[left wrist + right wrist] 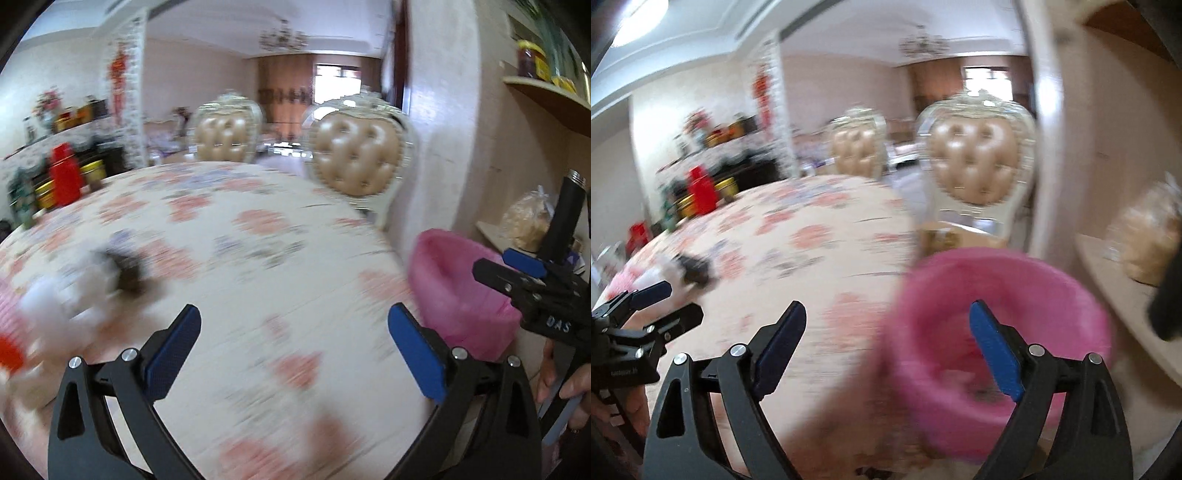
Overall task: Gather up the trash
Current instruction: 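Grasp the white foam block with the left tool while the right tool grasps the wrapped white packet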
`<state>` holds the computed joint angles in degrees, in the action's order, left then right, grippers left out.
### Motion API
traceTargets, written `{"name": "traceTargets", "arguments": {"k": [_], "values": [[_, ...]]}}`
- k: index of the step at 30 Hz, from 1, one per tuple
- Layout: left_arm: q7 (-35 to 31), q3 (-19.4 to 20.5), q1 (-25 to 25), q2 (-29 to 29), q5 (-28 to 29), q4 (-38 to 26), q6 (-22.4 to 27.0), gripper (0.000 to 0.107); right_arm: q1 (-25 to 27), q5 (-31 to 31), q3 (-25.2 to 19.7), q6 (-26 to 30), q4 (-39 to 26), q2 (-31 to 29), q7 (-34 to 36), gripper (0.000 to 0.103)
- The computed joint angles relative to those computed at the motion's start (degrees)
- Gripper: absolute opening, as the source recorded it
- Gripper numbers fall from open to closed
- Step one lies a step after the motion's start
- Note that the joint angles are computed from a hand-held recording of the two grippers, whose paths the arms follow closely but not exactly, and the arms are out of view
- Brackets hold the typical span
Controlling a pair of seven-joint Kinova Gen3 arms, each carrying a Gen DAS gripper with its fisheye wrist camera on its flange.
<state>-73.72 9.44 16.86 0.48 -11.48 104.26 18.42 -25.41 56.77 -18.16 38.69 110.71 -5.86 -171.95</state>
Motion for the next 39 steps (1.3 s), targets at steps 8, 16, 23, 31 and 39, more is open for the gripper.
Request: {"name": "traceTargets", "arguments": {"k": [8, 16, 23, 31, 39], "values": [[-5.3, -6.0, -12.4, -13.8, 4.7, 12.1, 3.5, 0.098, -10.6, -5.2, -1.9, -0.5, -13.7, 12.9, 10.4, 0.085], [-11.2, -13.3, -24.6, -18.0, 3.8, 14.7, 6.6, 0.098, -19.4, -12.3, -2.2, 2.1, -31.8, 26.3, 22.9, 0.085], [-21.9, -20.9, -26.5, -11.2, 11.7, 10.1, 7.7, 0.098, -24.4, -17.9, -0.3, 8.1, -46.9, 35.2, 32.7, 0.085], [-34.8, -22.9, -28.0, -5.8, 25.1, 6.3, 7.9, 0.095, -27.3, -25.7, 2.3, 15.4, -59.5, 42.9, 43.0, 0.085], [-50.4, -22.4, -33.5, -2.9, 39.1, 3.4, 14.7, 0.036, -30.2, -32.5, 6.8, 24.2, -75.4, 51.5, 49.5, 0.085]]}}
